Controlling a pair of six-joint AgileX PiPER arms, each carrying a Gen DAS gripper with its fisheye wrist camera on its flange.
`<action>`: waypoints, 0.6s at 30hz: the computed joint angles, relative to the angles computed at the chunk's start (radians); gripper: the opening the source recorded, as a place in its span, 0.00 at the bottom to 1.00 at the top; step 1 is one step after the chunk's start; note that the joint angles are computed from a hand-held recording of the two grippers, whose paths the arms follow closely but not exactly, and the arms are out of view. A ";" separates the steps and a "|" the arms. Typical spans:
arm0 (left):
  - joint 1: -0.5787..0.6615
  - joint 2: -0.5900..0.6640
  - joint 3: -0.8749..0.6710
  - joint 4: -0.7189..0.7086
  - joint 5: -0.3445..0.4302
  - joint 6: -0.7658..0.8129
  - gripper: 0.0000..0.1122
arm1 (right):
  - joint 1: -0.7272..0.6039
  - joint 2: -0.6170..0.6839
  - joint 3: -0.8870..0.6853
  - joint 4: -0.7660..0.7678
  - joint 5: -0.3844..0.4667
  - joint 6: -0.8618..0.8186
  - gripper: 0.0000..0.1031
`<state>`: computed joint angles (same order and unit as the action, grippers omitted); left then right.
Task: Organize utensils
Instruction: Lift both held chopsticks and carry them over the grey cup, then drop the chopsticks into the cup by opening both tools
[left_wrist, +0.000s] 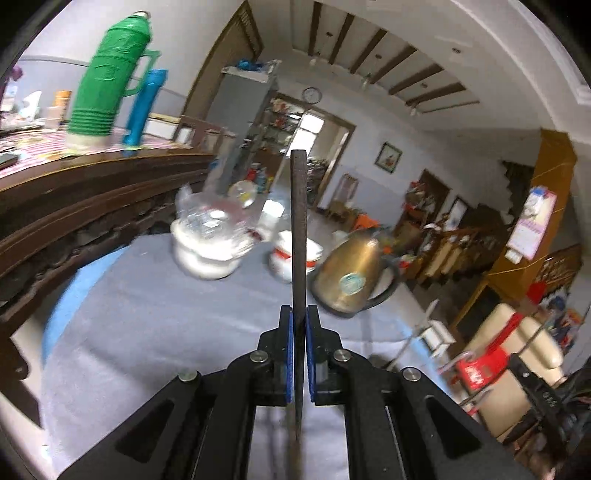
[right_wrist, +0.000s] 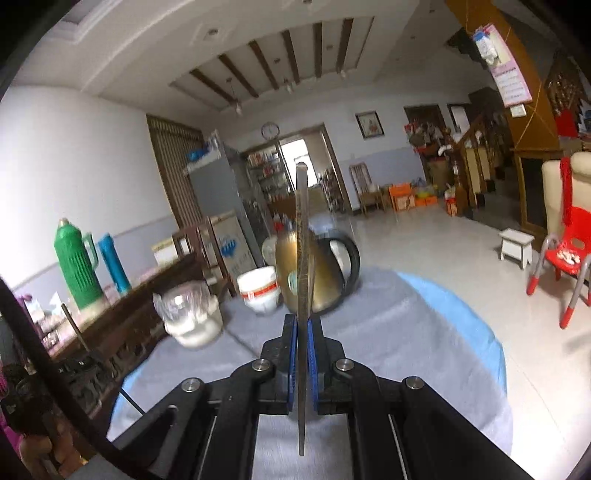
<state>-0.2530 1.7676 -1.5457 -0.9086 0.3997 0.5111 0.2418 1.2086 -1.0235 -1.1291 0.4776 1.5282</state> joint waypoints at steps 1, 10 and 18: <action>-0.014 0.014 -0.038 0.007 0.008 -0.019 0.06 | -0.008 0.007 -0.022 0.003 -0.004 -0.011 0.06; -0.146 0.225 -0.432 0.274 0.063 -0.317 0.06 | -0.096 0.164 -0.201 -0.110 -0.091 0.038 0.06; -0.231 0.410 -0.691 0.543 0.144 -0.522 0.06 | -0.163 0.317 -0.285 -0.012 -0.166 -0.062 0.06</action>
<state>-0.4841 2.1779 -2.2363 -0.3653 0.5437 -0.0104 0.0792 1.5254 -1.3082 -1.1409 0.3112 1.4659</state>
